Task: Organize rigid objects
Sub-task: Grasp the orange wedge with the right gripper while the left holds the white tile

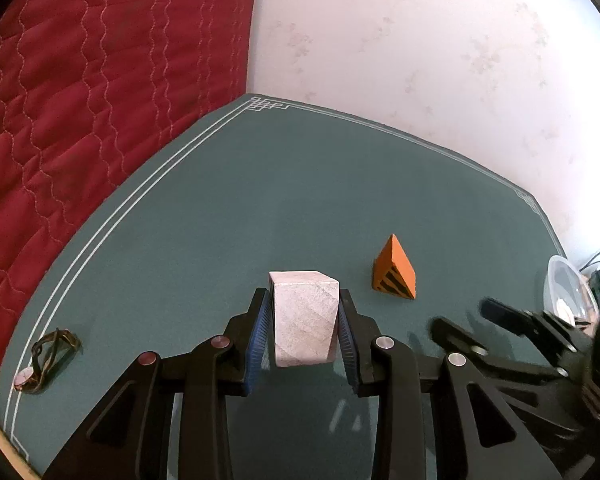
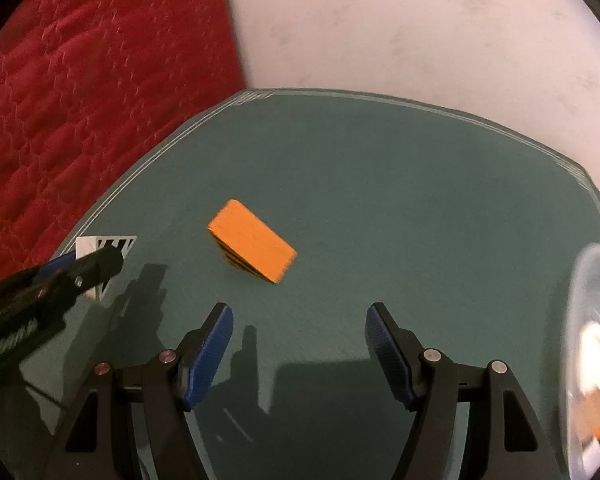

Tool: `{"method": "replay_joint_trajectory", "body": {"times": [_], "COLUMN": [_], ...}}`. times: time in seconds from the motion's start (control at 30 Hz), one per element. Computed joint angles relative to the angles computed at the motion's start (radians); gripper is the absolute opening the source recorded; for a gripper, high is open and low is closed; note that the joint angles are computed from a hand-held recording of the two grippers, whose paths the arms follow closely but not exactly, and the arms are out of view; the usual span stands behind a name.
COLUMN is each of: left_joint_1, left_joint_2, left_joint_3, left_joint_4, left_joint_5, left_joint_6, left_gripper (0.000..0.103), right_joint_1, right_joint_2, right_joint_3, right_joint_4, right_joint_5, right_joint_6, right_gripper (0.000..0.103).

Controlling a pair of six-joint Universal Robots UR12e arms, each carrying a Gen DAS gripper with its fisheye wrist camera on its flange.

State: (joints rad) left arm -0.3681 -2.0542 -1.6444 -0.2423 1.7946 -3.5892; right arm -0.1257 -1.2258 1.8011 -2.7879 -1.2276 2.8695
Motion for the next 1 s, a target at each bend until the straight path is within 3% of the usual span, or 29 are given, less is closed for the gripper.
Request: {"method": "replay_joint_trajectory", "body": {"times": [0.3,0.57,0.73,0.8,1.0], "left_joint_1": [0.009,0.010,0.012,0.012,0.012], "left_joint_2": [-0.002,-0.010,-0.012,-0.012,-0.011], "left_joint_3": [0.001,0.007,0.011,0.012,0.011], "left_joint_4": [-0.023,-0.041,-0.056,-0.059,-0.054], "left_joint_5": [-0.014,-0.014,-0.018,-0.018,-0.019], "left_joint_6": [-0.033,-0.045,-0.053,-0.053,-0.049], "left_gripper": [0.034,0.034,0.034,0.034,0.034], "right_joint_1": [0.043,0.066,0.070,0.073,0.086], "right_joint_2": [0.055,0.088,0.090,0.088,0.088], "right_joint_3": [-0.067,-0.112,-0.105,-0.098,-0.090], "right_joint_4": [0.025,0.035,0.002,-0.014,-0.039], "right_joint_5": [-0.084,-0.097,-0.101,-0.114,-0.154], "right_joint_6": [-0.059,-0.074,-0.059,-0.054,-0.015], "right_gripper": [0.073,0.072,0.057,0.039,0.039]}}
